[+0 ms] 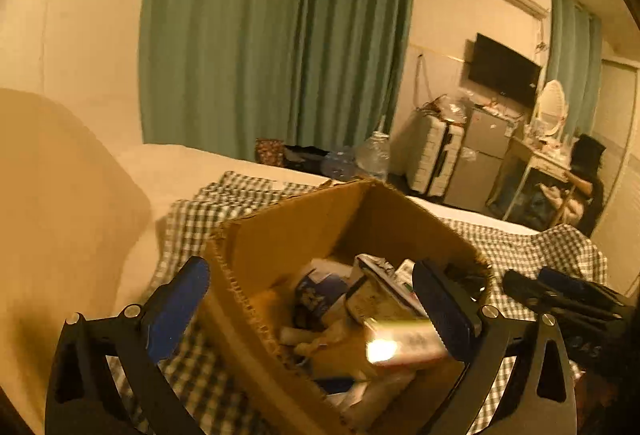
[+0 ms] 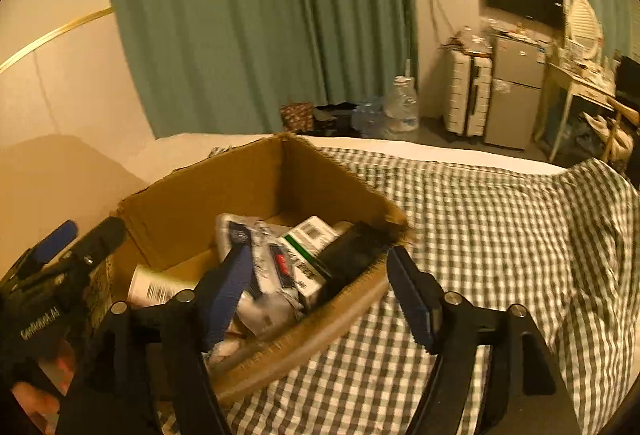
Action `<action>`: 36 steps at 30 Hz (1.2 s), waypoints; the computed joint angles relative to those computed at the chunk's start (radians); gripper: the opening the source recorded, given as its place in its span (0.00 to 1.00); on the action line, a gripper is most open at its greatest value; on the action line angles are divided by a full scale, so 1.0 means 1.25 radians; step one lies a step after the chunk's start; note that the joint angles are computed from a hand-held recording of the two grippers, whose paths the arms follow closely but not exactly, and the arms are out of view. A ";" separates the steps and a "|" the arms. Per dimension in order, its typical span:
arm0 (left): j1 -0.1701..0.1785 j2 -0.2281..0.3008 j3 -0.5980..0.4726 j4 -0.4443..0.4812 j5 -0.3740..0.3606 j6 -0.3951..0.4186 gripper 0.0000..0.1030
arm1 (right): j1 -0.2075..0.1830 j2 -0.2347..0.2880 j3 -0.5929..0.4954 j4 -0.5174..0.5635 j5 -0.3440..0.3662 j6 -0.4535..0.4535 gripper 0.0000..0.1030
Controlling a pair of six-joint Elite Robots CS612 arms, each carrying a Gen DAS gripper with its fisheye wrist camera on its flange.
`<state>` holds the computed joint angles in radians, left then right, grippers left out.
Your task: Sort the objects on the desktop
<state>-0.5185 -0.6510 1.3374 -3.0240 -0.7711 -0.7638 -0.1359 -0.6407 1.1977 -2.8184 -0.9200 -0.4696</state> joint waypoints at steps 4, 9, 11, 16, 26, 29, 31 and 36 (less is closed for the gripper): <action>-0.018 -0.017 0.020 0.009 0.026 -0.017 1.00 | -0.018 -0.024 0.040 -0.053 -0.017 0.015 0.85; -0.048 -0.028 0.037 0.023 0.048 -0.034 1.00 | -0.050 -0.051 0.089 -0.106 -0.011 0.031 1.00; -0.059 -0.025 0.033 0.050 0.044 -0.067 1.00 | -0.056 -0.059 0.111 -0.109 -0.045 -0.001 1.00; -0.085 0.006 0.006 0.078 0.048 -0.069 1.00 | -0.068 -0.035 0.155 -0.203 -0.093 -0.012 1.00; -0.093 0.031 -0.032 0.192 0.031 -0.105 1.00 | -0.079 -0.011 0.120 -0.137 -0.062 0.016 0.99; -0.093 0.031 -0.032 0.199 0.038 -0.109 1.00 | -0.075 -0.010 0.118 -0.118 -0.071 0.003 0.99; -0.092 0.028 -0.027 0.200 0.037 -0.117 1.00 | -0.074 -0.012 0.122 -0.119 -0.074 -0.004 0.99; -0.090 0.028 -0.028 0.208 0.034 -0.123 1.00 | -0.072 -0.016 0.129 -0.121 -0.067 -0.011 0.99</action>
